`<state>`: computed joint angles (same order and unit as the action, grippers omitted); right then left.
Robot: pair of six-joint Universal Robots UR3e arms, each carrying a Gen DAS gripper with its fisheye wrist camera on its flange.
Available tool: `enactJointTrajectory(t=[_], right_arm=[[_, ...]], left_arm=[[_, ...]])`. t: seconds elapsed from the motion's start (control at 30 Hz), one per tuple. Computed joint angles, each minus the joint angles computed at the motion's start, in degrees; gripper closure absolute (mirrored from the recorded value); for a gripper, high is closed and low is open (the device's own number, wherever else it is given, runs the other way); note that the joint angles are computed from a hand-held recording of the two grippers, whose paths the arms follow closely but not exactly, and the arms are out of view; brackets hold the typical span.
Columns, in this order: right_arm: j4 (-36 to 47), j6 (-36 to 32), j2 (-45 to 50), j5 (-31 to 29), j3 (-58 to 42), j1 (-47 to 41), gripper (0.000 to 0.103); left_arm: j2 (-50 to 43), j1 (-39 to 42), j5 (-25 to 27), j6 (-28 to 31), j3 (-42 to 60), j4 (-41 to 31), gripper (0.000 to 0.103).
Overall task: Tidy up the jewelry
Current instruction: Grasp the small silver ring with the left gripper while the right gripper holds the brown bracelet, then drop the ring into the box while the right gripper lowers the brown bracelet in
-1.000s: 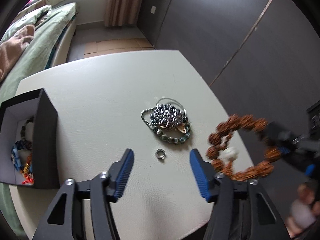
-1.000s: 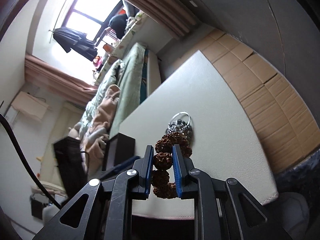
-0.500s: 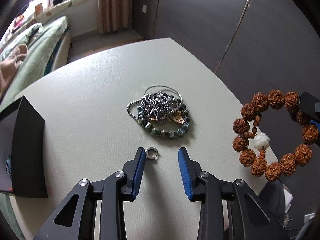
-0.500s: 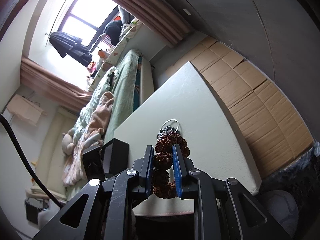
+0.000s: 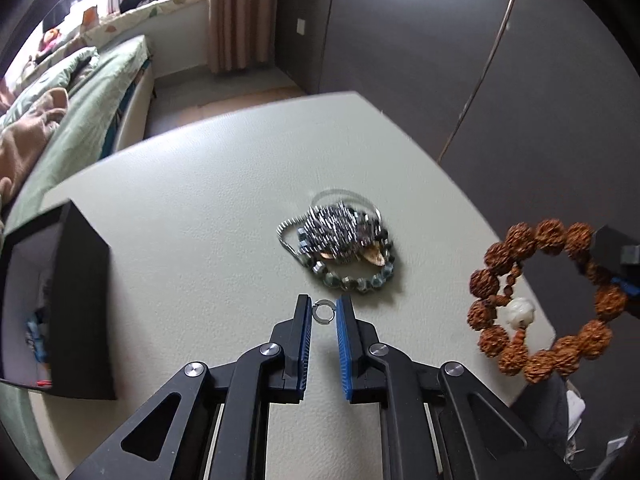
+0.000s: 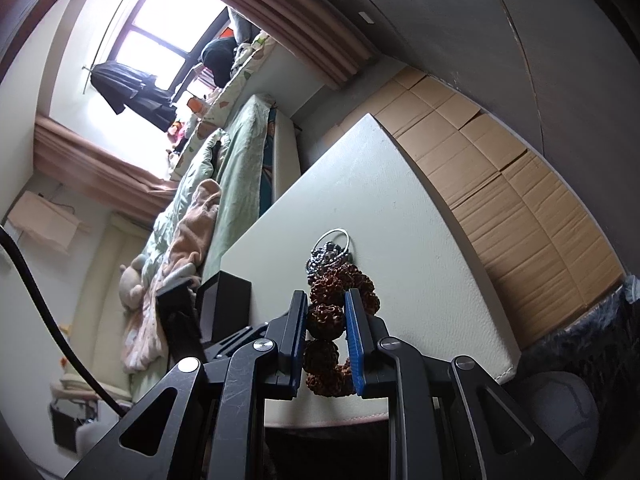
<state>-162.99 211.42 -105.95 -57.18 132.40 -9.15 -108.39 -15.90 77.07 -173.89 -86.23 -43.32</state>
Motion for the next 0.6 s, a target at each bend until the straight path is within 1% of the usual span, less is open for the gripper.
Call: enactJointTrajectory(t=[0.13,0.27,0.47,0.6], right_arm=[[-0.5,0.4,1.5,-0.3,-2.5,1.5,0.083],[-2.5,1.7,5.1,-1.1,-5.9,4.2,0.083],[-3.9,3.0,10.8,-2.7,-12.0,8.6,0.083],[-3.8,3.4,13.8,-3.9,-15.9,11.1,0.083]], left_arm=[[2.6,2.4,-2.0,0.4,0.0,-1.8,0.090],[5.7,5.3,-3.9,1.3,-0.7,-3.3,0.090],[10.4,11.3,-7.1,2.7,-1.0,-6.6,0.090],[11.6,15.2,-8.5,3.0,-0.3,-8.1,0.090]])
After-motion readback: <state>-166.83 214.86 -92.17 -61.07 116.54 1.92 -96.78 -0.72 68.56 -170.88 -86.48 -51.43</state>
